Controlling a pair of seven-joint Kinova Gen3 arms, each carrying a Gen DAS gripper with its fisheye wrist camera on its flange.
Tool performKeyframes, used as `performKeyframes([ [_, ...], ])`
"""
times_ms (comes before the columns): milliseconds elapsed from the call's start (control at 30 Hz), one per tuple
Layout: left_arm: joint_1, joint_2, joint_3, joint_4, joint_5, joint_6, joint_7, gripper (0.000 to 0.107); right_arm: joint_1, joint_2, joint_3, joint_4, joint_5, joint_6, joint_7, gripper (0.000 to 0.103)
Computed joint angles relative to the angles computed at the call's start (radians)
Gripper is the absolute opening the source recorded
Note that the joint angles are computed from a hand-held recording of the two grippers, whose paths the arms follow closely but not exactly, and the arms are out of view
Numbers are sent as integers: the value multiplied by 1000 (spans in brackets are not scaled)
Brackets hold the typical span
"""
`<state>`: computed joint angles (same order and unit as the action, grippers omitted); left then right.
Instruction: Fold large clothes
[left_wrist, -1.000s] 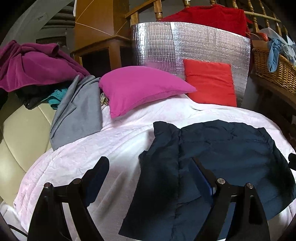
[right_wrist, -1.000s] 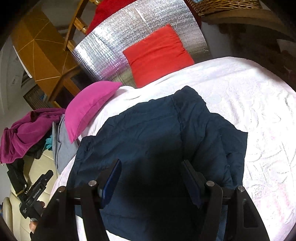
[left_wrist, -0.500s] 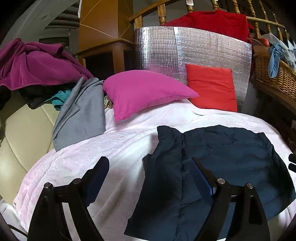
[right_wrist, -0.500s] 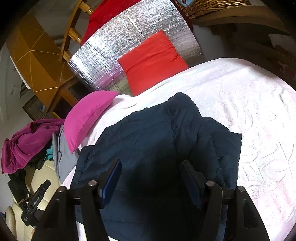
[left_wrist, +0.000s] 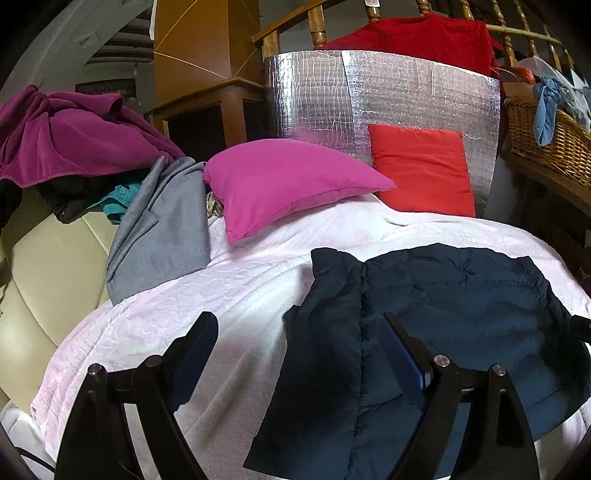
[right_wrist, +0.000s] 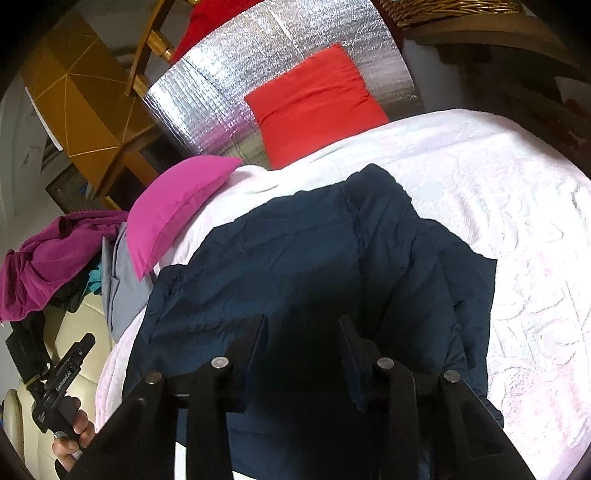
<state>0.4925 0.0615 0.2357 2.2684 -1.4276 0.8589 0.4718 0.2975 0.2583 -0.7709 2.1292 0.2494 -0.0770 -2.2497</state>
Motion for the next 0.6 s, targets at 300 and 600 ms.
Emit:
performKeyframes([
  [300, 58, 30, -57, -22, 23, -5, -48, 88, 15, 139, -58, -96, -45, 154, 84, 41],
  [600, -225, 5, -34, -33, 224, -348, -360, 88, 326, 88, -279, 17, -87, -3, 128, 77],
])
